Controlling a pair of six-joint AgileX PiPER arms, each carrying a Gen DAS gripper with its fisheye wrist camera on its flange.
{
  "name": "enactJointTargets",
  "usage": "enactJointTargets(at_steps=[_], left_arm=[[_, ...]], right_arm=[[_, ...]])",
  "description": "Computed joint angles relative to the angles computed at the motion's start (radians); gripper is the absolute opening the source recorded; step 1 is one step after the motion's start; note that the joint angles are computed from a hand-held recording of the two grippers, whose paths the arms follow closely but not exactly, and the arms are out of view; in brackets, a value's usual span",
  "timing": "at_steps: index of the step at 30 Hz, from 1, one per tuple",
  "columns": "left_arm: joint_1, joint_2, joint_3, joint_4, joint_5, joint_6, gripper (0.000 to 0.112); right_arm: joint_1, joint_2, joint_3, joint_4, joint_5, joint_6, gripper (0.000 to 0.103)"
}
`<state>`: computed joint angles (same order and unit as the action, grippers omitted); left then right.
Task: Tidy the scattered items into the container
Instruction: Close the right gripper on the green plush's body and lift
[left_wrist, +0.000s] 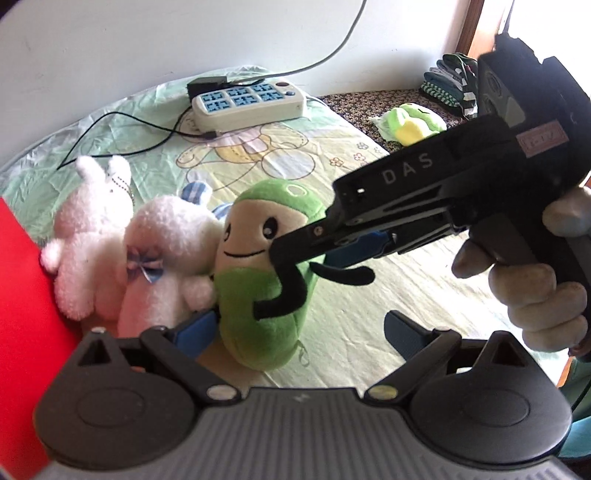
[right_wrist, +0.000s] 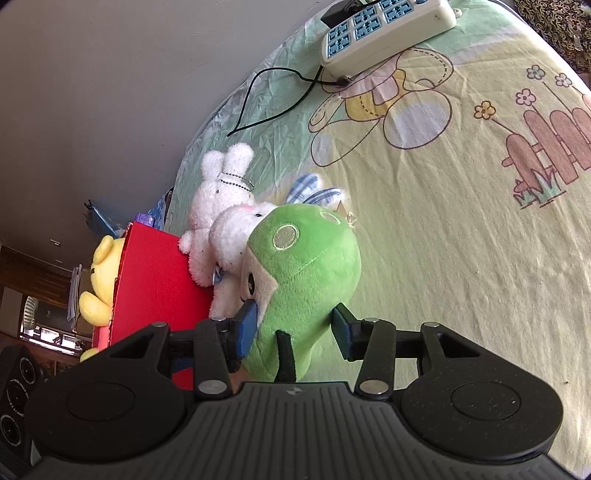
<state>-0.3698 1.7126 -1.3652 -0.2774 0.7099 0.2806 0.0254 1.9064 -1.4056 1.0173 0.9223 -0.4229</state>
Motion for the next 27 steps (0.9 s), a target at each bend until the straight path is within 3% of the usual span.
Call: enactJointTargets(at_steps=[3, 13, 18, 25, 27], left_arm=[[0.009, 0.01, -0.024, -0.027, 0.003, 0.011, 0.097], [-0.036, 0.137, -0.149, 0.091, 0.008, -0.112, 0.097], [-0.061, 0.148, -0.174, 0.156, 0.003, -0.15, 0.082], [-0.083, 0.149, -0.158, 0.214, -0.001, -0.186, 0.081], [-0.077, 0.144, -0.157, 0.202, 0.003, -0.186, 0.076]], right_arm=[[-0.006, -0.006, 0.015, 0.01, -0.019, 0.014, 0.052], [-0.018, -0.009, 0.038, 0.057, -0.049, 0.026, 0.057], [-0.001, -0.011, 0.032, 0.031, -0.087, 0.074, 0.058], [0.004, 0.018, 0.022, 0.041, -0.084, 0.137, 0.061], [0.013, 0.014, 0.021, 0.033, -0.092, 0.139, 0.058]])
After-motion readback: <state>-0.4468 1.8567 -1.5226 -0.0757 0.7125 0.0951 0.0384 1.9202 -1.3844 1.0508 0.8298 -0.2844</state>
